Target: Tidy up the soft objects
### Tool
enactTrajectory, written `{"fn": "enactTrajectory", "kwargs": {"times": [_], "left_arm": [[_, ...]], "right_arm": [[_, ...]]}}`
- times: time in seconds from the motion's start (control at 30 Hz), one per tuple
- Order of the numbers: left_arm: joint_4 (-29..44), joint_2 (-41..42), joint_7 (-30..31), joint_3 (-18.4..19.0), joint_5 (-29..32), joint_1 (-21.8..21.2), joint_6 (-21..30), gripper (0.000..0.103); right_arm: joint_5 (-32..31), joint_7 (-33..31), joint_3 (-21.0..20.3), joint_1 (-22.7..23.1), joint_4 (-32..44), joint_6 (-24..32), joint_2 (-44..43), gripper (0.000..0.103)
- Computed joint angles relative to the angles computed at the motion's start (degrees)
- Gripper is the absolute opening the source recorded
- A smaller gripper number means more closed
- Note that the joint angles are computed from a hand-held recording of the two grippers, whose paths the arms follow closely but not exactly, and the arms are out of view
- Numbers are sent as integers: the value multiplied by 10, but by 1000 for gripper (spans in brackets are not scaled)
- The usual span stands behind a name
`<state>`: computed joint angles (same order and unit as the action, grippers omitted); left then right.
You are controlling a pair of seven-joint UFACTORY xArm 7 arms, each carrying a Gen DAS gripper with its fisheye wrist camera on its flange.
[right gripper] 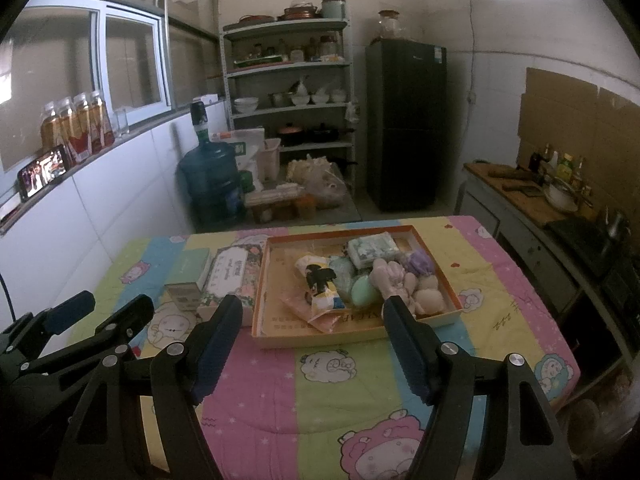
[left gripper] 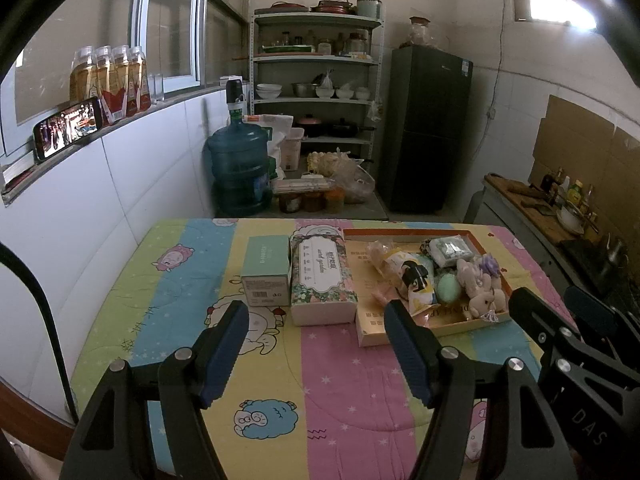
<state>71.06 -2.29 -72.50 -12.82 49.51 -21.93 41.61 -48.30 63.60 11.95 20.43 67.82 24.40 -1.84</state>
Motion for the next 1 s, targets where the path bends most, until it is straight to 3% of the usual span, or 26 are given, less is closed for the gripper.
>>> {"fn": "enactTrajectory", "kwargs": {"times": [1.0], "left_arm": [[2,4,5,0,-2,-1,-1,70]], "right_arm": [[1,0,-1,3,3,2,3,75]]}}
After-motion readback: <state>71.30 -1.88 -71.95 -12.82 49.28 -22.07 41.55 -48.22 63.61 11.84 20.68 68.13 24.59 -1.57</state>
